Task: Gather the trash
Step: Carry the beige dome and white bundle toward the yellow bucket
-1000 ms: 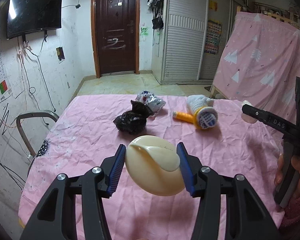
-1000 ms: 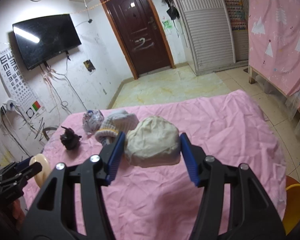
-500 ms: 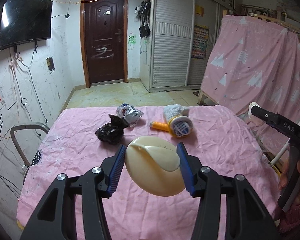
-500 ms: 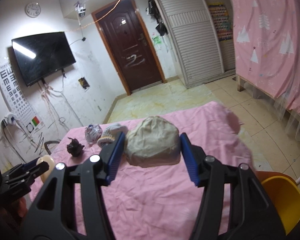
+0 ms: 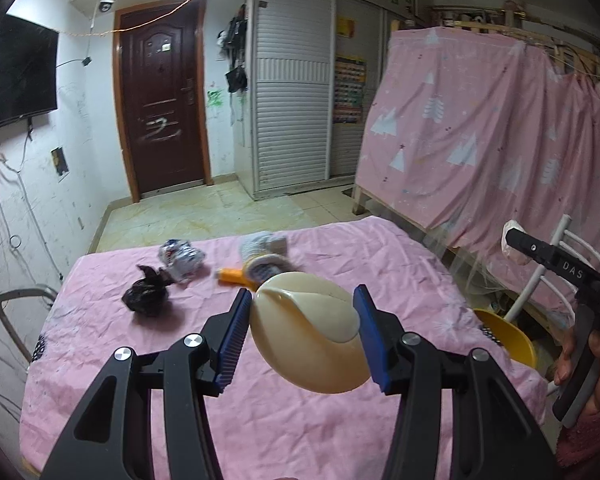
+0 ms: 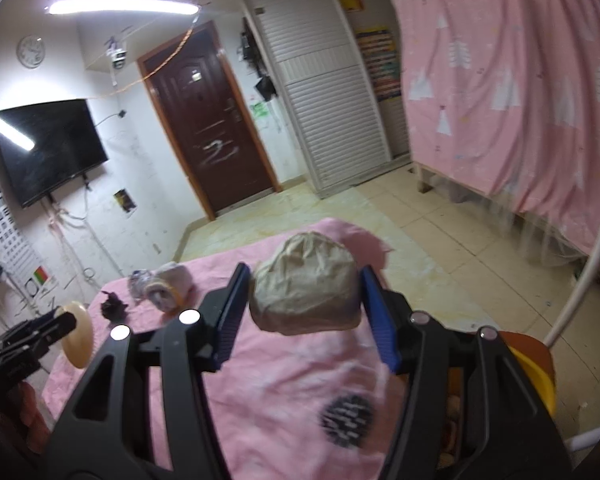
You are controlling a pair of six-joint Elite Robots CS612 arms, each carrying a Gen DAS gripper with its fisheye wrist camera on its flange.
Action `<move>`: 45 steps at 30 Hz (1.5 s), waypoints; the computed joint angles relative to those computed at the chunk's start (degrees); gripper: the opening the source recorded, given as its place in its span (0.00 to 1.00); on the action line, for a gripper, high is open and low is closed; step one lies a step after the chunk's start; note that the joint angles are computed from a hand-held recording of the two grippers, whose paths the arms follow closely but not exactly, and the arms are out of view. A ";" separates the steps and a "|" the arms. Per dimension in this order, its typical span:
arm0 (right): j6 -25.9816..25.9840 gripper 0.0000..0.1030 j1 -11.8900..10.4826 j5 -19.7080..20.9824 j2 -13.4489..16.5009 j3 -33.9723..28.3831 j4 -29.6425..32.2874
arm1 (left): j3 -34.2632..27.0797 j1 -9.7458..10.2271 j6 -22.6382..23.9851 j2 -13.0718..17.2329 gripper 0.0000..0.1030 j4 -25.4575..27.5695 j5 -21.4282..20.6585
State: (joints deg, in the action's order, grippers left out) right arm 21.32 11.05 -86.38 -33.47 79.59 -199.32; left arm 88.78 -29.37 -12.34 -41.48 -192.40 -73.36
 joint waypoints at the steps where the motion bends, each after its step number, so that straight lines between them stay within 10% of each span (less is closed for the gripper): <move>1: 0.39 0.53 -0.23 -0.66 -0.31 0.85 -0.35 | -0.22 -0.18 0.36 0.10 0.42 -0.02 -0.28; 45: 15.05 0.71 -6.00 -11.55 -3.60 14.29 -6.04 | -21.51 -8.55 9.99 11.71 0.43 13.66 -18.79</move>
